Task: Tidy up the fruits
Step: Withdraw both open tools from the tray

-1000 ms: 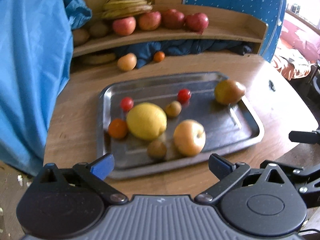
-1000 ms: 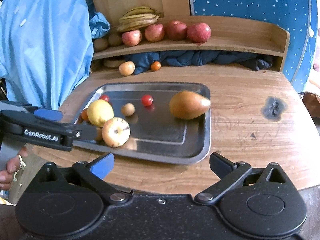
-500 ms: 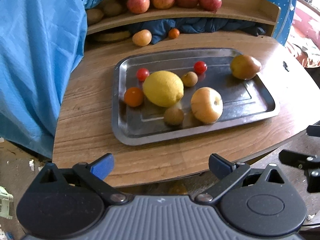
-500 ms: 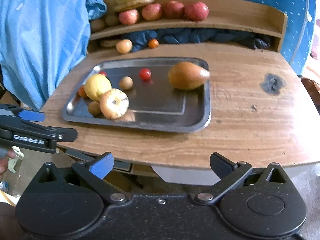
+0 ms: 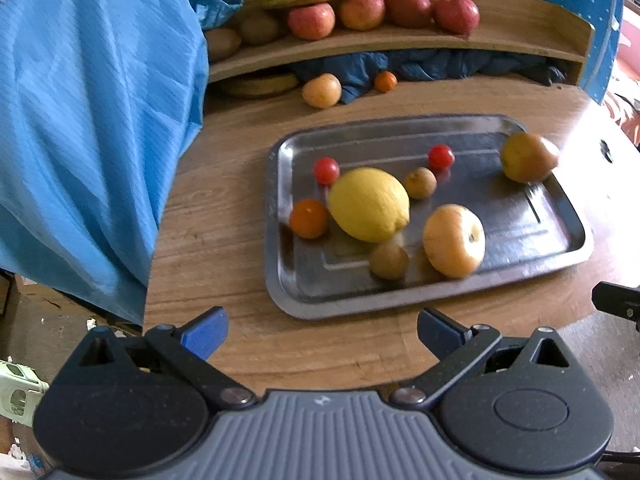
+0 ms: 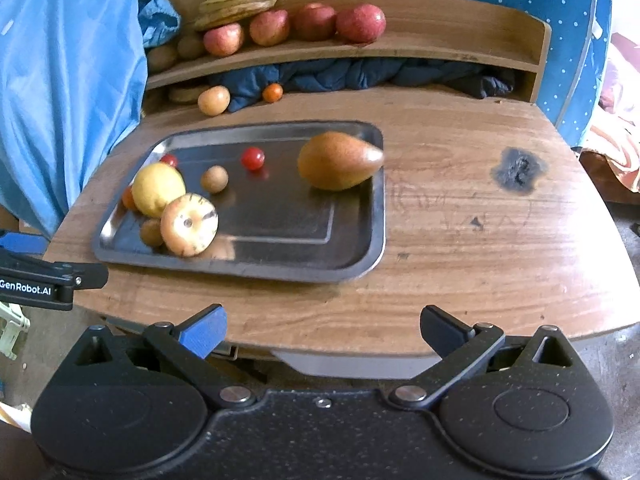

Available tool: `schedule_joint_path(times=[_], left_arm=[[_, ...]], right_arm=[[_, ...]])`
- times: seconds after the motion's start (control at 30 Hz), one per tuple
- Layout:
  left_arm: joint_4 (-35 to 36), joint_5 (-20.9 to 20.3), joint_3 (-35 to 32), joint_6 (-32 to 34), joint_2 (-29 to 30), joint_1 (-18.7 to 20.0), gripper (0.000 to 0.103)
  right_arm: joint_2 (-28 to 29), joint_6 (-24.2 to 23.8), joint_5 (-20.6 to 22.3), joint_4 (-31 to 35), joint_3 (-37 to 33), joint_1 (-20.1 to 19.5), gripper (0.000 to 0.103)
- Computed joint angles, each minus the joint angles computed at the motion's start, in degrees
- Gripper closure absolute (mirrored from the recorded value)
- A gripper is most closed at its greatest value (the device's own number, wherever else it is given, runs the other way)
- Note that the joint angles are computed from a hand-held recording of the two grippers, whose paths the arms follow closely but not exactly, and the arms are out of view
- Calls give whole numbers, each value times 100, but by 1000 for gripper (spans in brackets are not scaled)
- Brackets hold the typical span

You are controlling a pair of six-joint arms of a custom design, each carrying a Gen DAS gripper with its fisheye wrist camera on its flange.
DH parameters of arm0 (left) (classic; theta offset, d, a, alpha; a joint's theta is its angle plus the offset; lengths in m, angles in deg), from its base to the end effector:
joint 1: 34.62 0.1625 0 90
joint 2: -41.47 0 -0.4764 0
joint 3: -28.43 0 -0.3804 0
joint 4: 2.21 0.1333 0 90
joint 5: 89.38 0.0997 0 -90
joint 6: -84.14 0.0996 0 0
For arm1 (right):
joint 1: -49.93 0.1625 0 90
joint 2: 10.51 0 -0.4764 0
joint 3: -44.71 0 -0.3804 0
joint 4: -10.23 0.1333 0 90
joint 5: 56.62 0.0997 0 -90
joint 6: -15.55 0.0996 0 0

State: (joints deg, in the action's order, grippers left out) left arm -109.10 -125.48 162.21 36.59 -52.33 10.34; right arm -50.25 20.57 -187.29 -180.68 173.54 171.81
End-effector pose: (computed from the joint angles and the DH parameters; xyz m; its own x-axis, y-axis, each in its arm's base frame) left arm -0.0815 -0.3835 0.3004 -0.6100 -0.0471 -0.7910 0.2976 0.9116 -0.2837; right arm 0.3145 -0.3761 0.0332 -0.7571 -0.2134 0.6175 -0.4524 0.8531 -0.2599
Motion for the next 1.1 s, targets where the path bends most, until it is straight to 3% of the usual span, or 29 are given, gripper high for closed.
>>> schedule_joint_path(times=[0.43,0.8,1.1], left_arm=[[-603,434,-388,505,411,407,1],[-1855,659,-662,1736,823,866,1],[-2800,591,-928,2868,1198,1299,1]], right_arm=[[220,-548,123,-123,-582,-178,1],[473,-799,155,-345,-1098,-316,1],[711,-758,94,-507,-1450,-374,1]])
